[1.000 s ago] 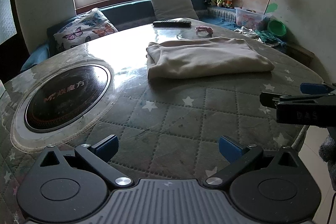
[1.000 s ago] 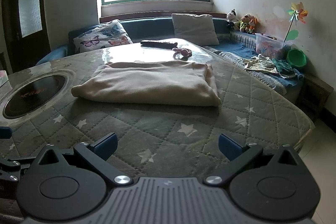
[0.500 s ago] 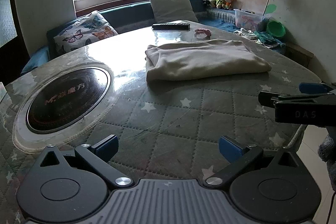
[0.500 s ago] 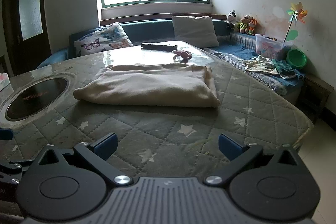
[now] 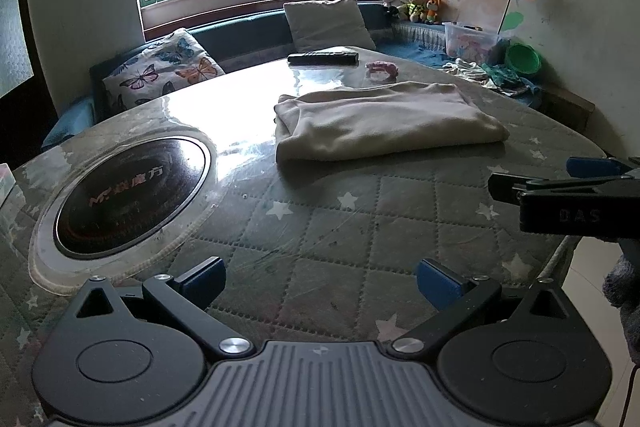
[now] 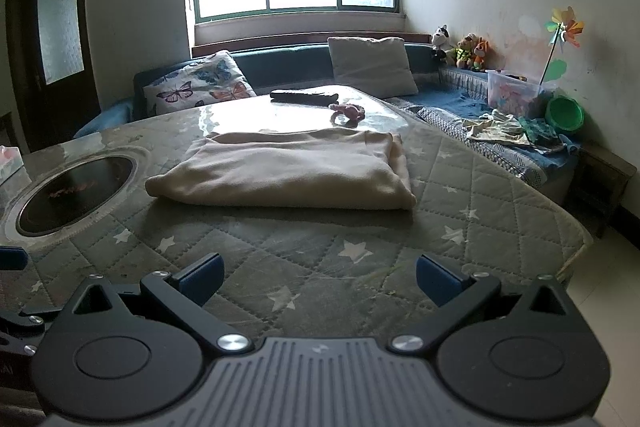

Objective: Fold clothes

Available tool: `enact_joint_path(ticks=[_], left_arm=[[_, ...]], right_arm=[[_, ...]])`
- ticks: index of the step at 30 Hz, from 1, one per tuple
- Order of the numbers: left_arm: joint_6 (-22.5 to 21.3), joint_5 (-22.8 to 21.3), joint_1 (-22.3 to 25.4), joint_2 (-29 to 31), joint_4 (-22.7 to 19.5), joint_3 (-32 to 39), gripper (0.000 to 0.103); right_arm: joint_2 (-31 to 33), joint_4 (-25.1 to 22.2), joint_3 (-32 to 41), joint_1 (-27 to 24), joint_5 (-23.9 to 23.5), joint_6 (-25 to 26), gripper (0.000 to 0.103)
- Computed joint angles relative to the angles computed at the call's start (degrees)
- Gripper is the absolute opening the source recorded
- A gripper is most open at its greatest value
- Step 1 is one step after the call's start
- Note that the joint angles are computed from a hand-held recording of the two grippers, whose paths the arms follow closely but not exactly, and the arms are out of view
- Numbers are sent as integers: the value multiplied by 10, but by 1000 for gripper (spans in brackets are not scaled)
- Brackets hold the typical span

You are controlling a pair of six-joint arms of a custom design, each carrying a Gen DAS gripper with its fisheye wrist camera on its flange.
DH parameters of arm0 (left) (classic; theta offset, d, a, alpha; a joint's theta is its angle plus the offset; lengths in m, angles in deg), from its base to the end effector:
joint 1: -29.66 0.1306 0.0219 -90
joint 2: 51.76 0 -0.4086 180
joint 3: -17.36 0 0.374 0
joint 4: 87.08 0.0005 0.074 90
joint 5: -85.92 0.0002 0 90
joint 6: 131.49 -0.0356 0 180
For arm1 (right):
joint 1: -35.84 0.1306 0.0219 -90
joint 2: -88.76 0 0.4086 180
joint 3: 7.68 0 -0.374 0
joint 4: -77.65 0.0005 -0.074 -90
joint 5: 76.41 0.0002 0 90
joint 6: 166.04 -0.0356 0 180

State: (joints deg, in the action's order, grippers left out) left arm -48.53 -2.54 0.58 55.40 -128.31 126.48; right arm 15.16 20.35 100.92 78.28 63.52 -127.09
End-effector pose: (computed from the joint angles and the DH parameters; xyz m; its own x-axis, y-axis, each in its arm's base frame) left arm 0.5245 -0.2934 0.4643 -0.4872 0.4112 -0.7704 0.5680 0.8193 0.0780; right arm 0.4366 0.3617 0.4573 -0.4670 0.2513 -0.8478 0.4008 0.9148 0.0504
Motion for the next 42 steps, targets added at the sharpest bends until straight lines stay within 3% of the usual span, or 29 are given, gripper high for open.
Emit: enact_joint_path(ticks=[22,42], left_arm=[[-6,5,0,15,-12,17,103],[-24,16,6,88,-60,120,103]], right_arm=[[6,-1,2,-6,-11,0,103],[33,-4,27,-44,-47,14,103]])
